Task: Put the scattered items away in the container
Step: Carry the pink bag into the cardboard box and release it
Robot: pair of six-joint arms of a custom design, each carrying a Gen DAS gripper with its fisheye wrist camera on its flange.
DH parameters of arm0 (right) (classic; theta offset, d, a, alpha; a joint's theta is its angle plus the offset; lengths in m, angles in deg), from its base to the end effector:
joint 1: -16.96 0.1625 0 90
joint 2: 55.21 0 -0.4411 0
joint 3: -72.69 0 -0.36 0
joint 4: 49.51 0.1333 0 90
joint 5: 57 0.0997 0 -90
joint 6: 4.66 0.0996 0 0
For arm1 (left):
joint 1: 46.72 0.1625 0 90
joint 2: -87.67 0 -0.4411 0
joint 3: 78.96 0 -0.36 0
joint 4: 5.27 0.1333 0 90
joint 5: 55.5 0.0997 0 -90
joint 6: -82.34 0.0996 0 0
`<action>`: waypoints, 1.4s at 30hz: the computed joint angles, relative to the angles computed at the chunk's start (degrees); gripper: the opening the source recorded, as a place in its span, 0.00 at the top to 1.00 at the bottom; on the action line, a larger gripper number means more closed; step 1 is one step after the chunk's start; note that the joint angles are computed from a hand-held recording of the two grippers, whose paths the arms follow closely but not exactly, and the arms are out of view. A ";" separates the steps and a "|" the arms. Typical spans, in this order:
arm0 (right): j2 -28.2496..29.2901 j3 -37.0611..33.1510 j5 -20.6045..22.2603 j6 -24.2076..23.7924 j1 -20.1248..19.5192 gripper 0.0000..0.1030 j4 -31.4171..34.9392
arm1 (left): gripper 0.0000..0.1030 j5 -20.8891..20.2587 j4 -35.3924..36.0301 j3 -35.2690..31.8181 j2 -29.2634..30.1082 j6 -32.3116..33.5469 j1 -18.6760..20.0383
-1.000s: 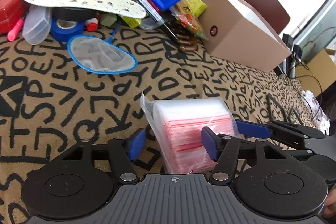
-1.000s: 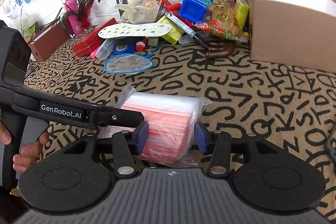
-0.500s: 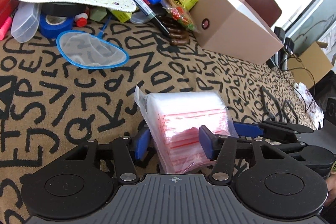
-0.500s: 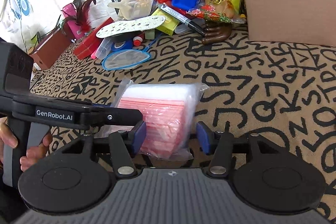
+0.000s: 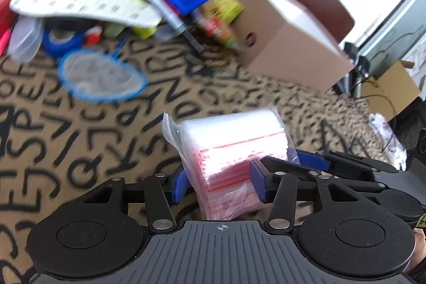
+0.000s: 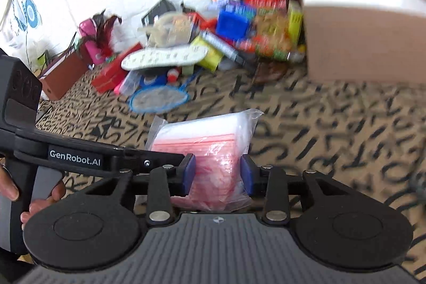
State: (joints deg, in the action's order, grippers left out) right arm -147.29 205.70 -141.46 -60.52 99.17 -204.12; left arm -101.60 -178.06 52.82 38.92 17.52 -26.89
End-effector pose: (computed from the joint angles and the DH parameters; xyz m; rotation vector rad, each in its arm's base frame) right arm 0.0891 -0.4029 0.3167 1.2268 -2.6776 0.5997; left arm -0.3395 -0.3376 0.0646 0.1270 2.6693 -0.9928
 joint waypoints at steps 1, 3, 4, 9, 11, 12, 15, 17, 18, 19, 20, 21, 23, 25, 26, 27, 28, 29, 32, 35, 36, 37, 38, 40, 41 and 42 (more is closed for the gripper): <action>-0.27 -0.50 0.56 -0.39 0.21 0.60 -0.25 | 0.41 0.54 -0.48 -0.90 0.16 1.42 0.05; -0.69 -1.80 1.89 -1.34 0.67 0.60 -0.88 | 0.40 1.47 -1.83 -3.08 0.54 4.76 0.37; -0.81 -2.56 2.56 -1.61 0.94 0.60 -1.22 | 0.40 1.90 -2.43 -4.38 0.81 6.59 0.62; -0.49 -7.22 5.64 -1.95 2.65 0.60 -3.34 | 0.39 4.46 -4.71 -12.71 3.06 18.48 1.74; 0.52 -9.83 6.31 -1.49 3.73 0.60 -4.39 | 0.39 4.89 -6.08 -16.76 4.41 23.95 2.66; 1.42 -11.36 6.33 -1.20 4.32 0.60 -5.10 | 0.39 4.78 -6.50 -18.98 5.15 26.41 3.33; 4.97 -15.95 4.55 -0.24 6.21 0.60 -7.78 | 0.41 3.40 -5.53 -26.56 7.58 32.44 6.02; 7.75 -19.54 2.90 1.07 7.12 0.60 -8.23 | 0.39 2.56 -4.22 -31.31 9.41 35.17 7.70; 9.19 -21.29 2.44 1.33 7.23 0.60 -8.46 | 0.39 2.24 -3.61 -33.43 10.32 36.12 8.48; 10.55 -23.18 1.79 2.06 7.34 0.60 -7.84 | 0.39 1.83 -3.08 -35.44 11.27 36.84 9.34; 11.92 -25.09 0.99 3.00 7.51 0.60 -7.07 | 0.39 1.28 -2.45 -37.30 12.20 37.11 10.26; 13.31 -26.91 0.26 4.05 7.54 0.60 -6.28 | 0.39 0.74 -1.63 -39.13 13.16 36.84 11.19; 15.89 -29.97 -1.20 5.71 7.43 0.60 -4.95 | 0.39 -0.37 0.27 -42.62 15.09 36.34 13.11; 18.22 -32.57 -2.51 6.89 7.24 0.60 -3.73 | 0.39 -1.26 2.04 -45.37 16.66 36.18 14.69; 19.02 -33.40 -2.97 7.37 7.07 0.60 -3.20 | 0.39 -1.72 3.00 -46.61 17.35 36.14 15.46; 19.92 -34.37 -3.55 7.96 6.98 0.60 -2.48 | 0.39 -2.03 4.08 -47.76 17.97 36.05 16.10; 20.76 -35.44 -4.03 8.54 6.83 0.60 -1.47 | 0.39 -2.19 5.13 -48.73 18.51 35.89 16.66; 21.63 -36.68 -4.74 9.41 6.77 0.60 -0.06 | 0.39 -2.25 6.30 -49.87 19.12 35.71 17.24; 24.00 -39.31 -5.47 9.87 6.41 0.60 1.89 | 0.40 -2.35 8.57 -51.97 20.29 35.50 18.68; 26.45 -41.79 -5.99 10.62 6.41 0.60 2.80 | 0.40 -1.80 10.65 -54.66 21.56 35.63 20.02; 27.30 -42.71 -6.05 11.08 6.43 0.60 3.21 | 0.40 -1.52 11.24 -55.58 21.95 35.85 20.47; 28.09 -43.73 -5.95 11.71 6.44 0.60 3.95 | 0.38 -1.11 11.70 -56.47 22.36 36.21 20.92; 28.96 -44.97 -5.74 12.45 6.38 0.60 5.03 | 0.38 -0.57 11.96 -57.37 22.80 36.87 21.32; 30.50 -46.81 -5.90 13.18 6.42 0.58 5.58 | 0.34 0.22 12.84 -59.02 23.38 37.85 21.72; 31.03 -47.17 -6.57 13.85 6.56 0.53 4.45 | 0.27 -0.02 12.87 -59.27 23.25 37.35 21.77; 31.25 -46.93 -7.30 14.81 6.66 0.38 2.67 | 0.17 -1.19 11.38 -58.70 22.80 36.70 21.81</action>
